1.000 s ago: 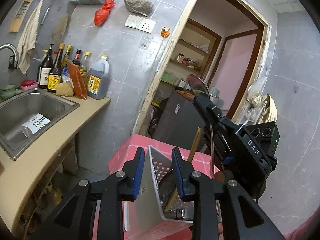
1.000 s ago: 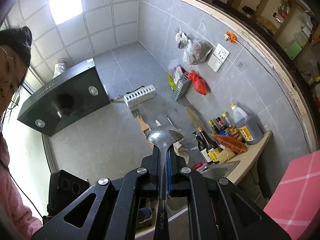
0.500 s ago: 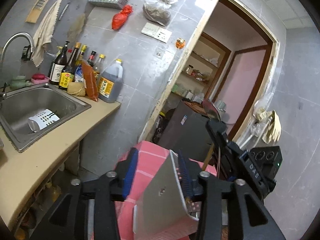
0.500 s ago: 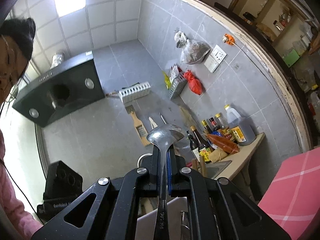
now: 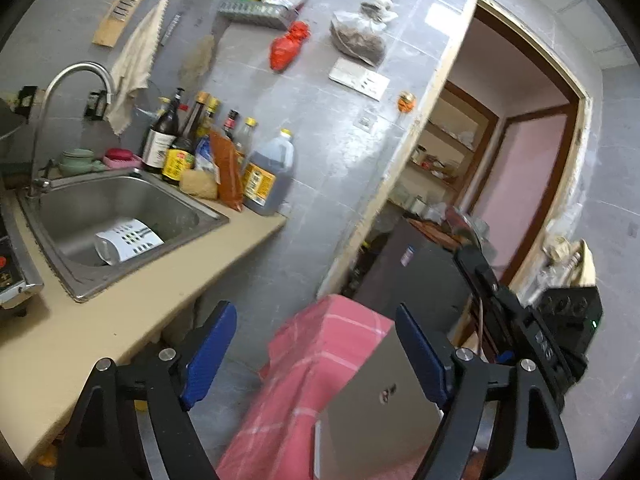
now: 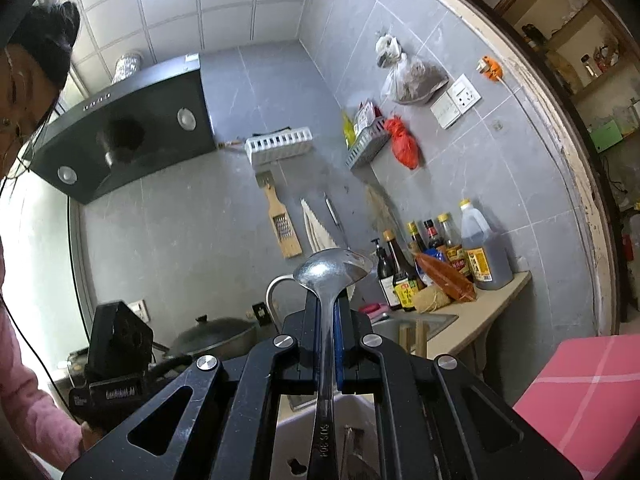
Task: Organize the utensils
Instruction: 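Open the right tool over the caddy to drop the steel spoon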
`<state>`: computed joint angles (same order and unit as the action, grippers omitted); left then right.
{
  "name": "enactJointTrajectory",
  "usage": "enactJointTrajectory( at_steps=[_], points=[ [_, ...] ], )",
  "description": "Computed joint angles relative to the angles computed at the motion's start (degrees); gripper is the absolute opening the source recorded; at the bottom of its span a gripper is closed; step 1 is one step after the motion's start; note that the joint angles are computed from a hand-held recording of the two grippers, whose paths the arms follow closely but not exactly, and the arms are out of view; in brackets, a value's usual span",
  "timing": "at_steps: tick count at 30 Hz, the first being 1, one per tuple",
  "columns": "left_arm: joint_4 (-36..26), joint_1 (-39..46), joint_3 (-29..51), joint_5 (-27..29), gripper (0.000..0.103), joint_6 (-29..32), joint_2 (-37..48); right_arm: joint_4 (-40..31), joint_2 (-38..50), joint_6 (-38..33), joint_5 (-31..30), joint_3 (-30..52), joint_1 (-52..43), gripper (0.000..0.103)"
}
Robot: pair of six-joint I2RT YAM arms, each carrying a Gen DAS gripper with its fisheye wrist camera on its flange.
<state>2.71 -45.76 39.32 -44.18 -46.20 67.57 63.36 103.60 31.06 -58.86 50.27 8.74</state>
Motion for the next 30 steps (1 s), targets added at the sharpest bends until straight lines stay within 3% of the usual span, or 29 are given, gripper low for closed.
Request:
enactJointTrajectory(
  at_steps=[3, 12, 20, 30],
  points=[
    [3.01, 0.54, -0.44, 0.53, 0.083, -0.43, 0.77, -3.09, -1.08, -2.71, 0.31, -0.36, 0.31, 0.006],
    [6.22, -0.57, -0.31, -1.00, 0.083, -0.71, 3.05, -3.60, -2.18, -3.17, 1.23, -1.70, -0.30, 0.010],
    [7.64, -1.02, -0.12, -1.15, 0.083, -1.38, 4.34, -6.06, -3.69, -5.52, 0.84, -2.10, -0.44, 0.029],
    [8.36, -1.28, 0.74, -0.58, 0.083, -0.93, 6.00, -4.69, -2.44, -2.97, -0.76, -1.31, -1.30, 0.030]
  ],
)
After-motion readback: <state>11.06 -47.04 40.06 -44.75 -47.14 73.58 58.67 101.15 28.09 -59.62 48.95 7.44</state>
